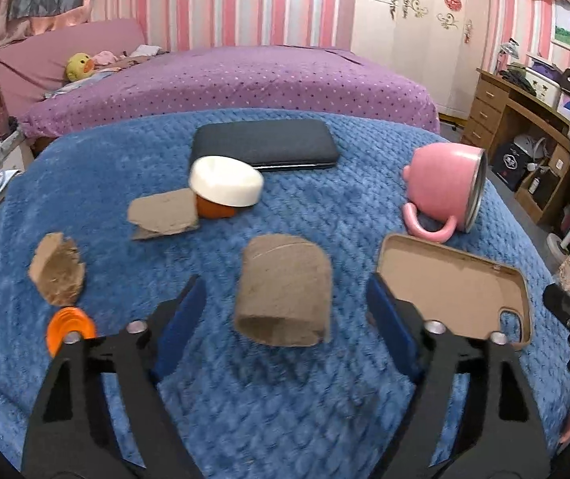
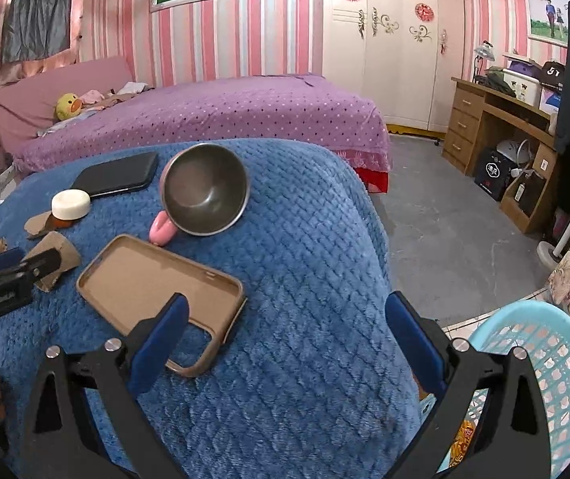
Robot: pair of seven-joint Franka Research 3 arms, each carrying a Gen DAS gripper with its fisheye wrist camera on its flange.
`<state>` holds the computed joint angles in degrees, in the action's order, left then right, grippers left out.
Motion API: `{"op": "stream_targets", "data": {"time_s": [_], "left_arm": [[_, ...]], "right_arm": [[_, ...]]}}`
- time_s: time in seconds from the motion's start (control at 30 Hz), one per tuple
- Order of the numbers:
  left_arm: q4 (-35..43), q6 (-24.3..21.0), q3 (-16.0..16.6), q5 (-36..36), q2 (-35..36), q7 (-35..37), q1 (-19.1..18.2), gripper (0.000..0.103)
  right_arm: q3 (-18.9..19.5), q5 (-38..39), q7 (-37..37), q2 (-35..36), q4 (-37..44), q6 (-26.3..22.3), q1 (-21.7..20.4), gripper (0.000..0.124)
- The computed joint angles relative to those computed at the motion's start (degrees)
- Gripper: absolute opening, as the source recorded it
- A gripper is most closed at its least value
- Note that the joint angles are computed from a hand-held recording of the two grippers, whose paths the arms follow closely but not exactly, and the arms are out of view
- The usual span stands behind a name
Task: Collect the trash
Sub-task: 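Grasp the brown cardboard tube with the left gripper and lift it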
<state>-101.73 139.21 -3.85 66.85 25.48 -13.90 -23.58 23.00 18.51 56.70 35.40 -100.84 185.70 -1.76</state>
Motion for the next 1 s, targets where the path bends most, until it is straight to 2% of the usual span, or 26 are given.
{"op": "stream_targets", "data": {"time_s": [0.03, 0.13, 0.23, 0.33, 0.43, 0.57, 0.7, 0.8, 1.0], "left_arm": [[0.6, 0.7, -0.2, -0.7, 0.5, 1.1, 0.4, 0.062], [1.7, 0.0, -0.1, -2.2, 1.5, 2.9, 0.2, 0.050], [-0.1, 2.0, 0.8, -0.4, 0.3, -0.2, 0.1, 0.043], [-2.2, 3.5, 0.9, 1.0, -1.2, -2.5, 0.5, 0.042], [-4.0, 0.0, 0.4, 2.4, -3.3, -2.6, -0.1, 0.041], [-9.7, -4.0, -1.2, 5.2, -9.0, -4.8, 0.1, 0.041], [-17.5, -7.2, -3.8, 6.2, -16.1, -7.7, 2.1, 0.041], [-23.7, -9.1, -5.7, 5.4, -21.6, -9.4, 4.2, 0.042], [-36.0, -9.9, -8.3, 2.6, -31.9, -13.1, 9.3, 0.042]], "right_arm": [[-0.2, -0.1, 0.0, 0.0, -0.1, 0.2, 0.3, 0.096], [0.0, -0.6, -0.1, -0.1, -0.7, 1.0, 0.2, 0.096], [-0.9, -1.2, 0.3, -0.4, -1.2, 1.8, 1.2, 0.096], [-2.0, -2.4, 0.6, -0.9, -2.2, 3.2, 2.3, 0.096], [-2.5, -3.9, 1.5, -1.7, -3.5, 4.6, 3.0, 0.096], [1.6, -6.6, 2.9, -2.8, -5.9, 5.3, -0.6, 0.096], [5.7, -9.6, 4.7, -3.9, -8.4, 6.0, -3.2, 0.096], [7.5, -12.1, 6.0, -4.5, -9.9, 6.2, -3.3, 0.096], [10.2, -15.9, 8.6, -4.7, -11.6, 7.0, -0.8, 0.096]]}}
